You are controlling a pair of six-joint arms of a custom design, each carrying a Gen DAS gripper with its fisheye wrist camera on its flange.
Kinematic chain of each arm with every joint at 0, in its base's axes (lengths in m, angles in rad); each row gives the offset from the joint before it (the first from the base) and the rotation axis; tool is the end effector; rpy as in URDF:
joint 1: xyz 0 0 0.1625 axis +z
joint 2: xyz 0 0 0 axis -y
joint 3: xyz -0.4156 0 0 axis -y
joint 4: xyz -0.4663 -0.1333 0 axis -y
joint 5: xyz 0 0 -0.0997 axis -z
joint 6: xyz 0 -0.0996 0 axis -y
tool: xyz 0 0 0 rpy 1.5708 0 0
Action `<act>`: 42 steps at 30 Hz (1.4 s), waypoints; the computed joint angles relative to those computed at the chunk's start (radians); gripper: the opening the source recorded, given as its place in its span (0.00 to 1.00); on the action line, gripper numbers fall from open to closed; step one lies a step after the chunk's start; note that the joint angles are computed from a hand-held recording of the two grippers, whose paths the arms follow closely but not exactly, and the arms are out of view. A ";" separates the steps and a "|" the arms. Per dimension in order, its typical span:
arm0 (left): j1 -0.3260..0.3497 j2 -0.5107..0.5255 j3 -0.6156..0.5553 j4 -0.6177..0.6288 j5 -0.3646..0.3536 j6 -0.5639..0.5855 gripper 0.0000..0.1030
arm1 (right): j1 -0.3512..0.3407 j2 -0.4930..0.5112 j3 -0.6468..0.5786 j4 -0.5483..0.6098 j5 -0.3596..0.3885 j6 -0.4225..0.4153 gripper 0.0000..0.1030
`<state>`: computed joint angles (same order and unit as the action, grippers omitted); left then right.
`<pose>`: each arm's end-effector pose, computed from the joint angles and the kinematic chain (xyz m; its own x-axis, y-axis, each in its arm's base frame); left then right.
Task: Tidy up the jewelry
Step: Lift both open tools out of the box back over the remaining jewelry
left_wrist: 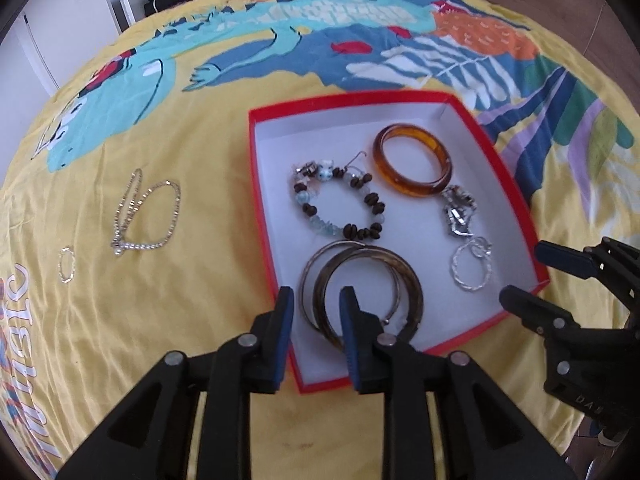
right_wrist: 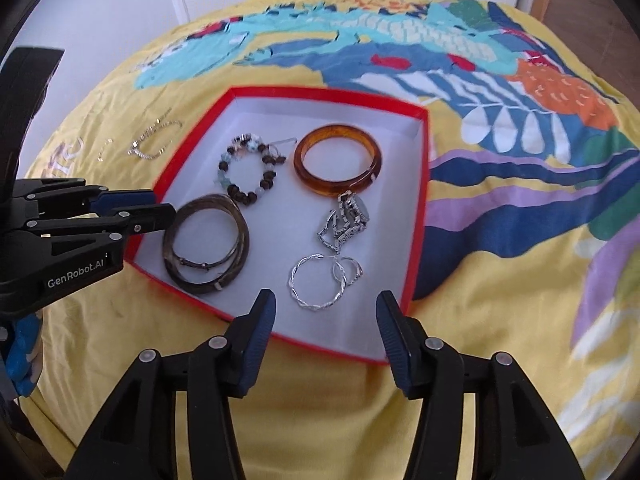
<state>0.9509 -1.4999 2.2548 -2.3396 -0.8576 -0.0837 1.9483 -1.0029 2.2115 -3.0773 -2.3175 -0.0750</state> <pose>-0.1114 -0.4977 0.1836 -0.6672 0.3624 -0.6507 0.5270 0.8471 -0.0685 0.2474 -0.4457 0.0362 -0.7272 -0.1515 0.6695 -0.4080 0.8798 -0.2440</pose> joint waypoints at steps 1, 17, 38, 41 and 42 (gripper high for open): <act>-0.004 -0.011 0.003 0.006 -0.001 -0.003 0.22 | 0.010 -0.013 0.011 -0.004 -0.006 0.016 0.50; -0.148 -0.512 0.153 0.308 0.112 -0.145 0.22 | 0.230 -0.081 0.055 -0.026 -0.080 0.272 0.53; -0.457 -1.057 0.098 1.142 0.365 -0.653 0.37 | 0.475 0.060 -0.062 0.074 -0.078 0.440 0.56; -0.510 -1.095 0.061 1.263 0.378 -0.738 0.37 | 0.497 0.078 -0.083 0.095 -0.084 0.458 0.56; -0.524 -1.105 0.050 1.300 0.383 -0.762 0.38 | 0.505 0.086 -0.092 0.103 -0.089 0.464 0.56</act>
<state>0.4265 -2.6047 2.3051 -1.0395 -0.4748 -0.8460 2.4535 -0.9172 2.1192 -2.9741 -2.4062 0.3889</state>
